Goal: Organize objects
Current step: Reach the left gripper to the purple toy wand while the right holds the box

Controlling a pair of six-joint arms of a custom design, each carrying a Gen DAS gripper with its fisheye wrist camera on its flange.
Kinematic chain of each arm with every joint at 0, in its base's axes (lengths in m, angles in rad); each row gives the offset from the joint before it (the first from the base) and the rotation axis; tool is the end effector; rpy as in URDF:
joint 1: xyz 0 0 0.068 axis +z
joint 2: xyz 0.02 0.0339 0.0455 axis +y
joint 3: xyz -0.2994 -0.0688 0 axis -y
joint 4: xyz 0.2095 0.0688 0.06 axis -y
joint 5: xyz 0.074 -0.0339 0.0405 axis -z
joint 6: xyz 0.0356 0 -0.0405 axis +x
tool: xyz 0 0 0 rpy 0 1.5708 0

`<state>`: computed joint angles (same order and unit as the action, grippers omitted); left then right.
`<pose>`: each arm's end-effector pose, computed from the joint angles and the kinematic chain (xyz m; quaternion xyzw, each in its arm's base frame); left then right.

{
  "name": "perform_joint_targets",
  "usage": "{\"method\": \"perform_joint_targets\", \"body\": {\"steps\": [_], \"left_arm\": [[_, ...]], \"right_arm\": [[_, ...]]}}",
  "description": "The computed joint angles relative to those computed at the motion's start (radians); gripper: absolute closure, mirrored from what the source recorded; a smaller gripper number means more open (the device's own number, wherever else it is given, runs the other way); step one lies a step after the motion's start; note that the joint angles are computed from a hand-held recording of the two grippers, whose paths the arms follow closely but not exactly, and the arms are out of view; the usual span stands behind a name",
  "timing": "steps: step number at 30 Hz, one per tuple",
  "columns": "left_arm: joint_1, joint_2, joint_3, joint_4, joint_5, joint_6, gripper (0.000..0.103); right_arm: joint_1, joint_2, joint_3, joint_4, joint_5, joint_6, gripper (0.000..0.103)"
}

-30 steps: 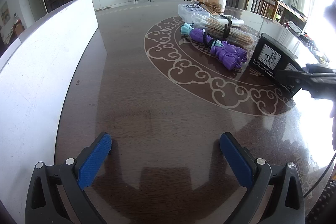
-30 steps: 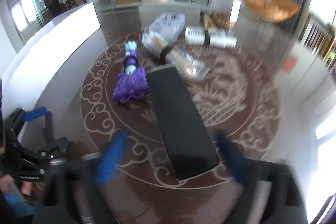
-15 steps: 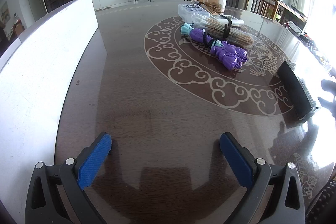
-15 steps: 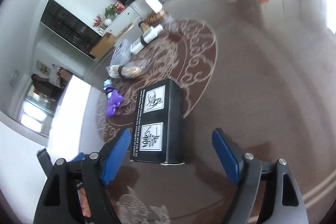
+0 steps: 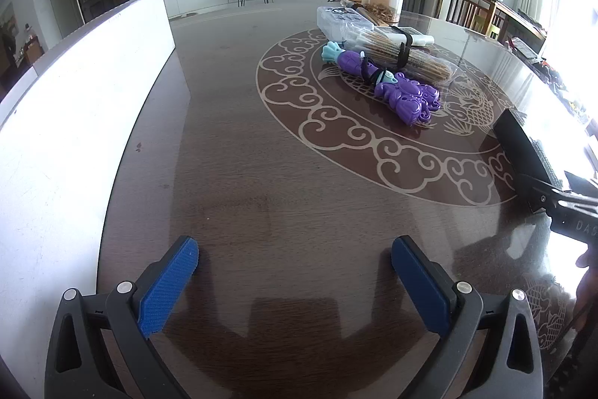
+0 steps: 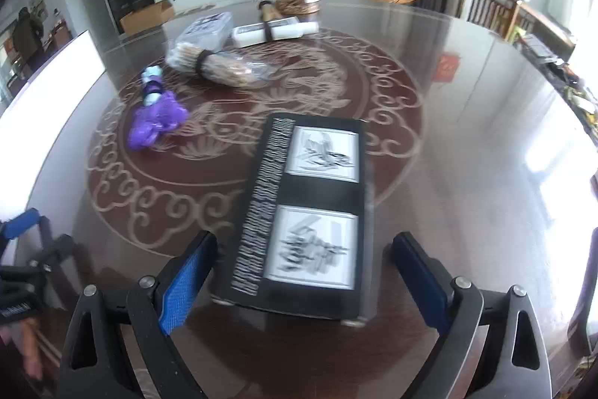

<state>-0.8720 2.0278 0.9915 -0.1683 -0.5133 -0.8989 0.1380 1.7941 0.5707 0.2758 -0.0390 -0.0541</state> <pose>0.2373 -0.2552 0.1344 -0.0590 0.9504 0.0216 0.3047 0.2752 0.0396 0.1399 -0.0972 0.9467 0.0314 0.3055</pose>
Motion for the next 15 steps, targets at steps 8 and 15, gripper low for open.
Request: {"method": "perform_joint_targets", "body": {"steps": [8,15], "left_arm": [[-0.003,0.004,0.03,-0.056,0.02,-0.049,0.0],[0.109,-0.019,0.079,0.105,0.263,-0.051,0.0]], "right_arm": [[-0.008,0.014,0.019,-0.012,0.028,0.023,0.0],[-0.004,0.02,0.028,-0.014,0.026,0.027,0.0]]}}
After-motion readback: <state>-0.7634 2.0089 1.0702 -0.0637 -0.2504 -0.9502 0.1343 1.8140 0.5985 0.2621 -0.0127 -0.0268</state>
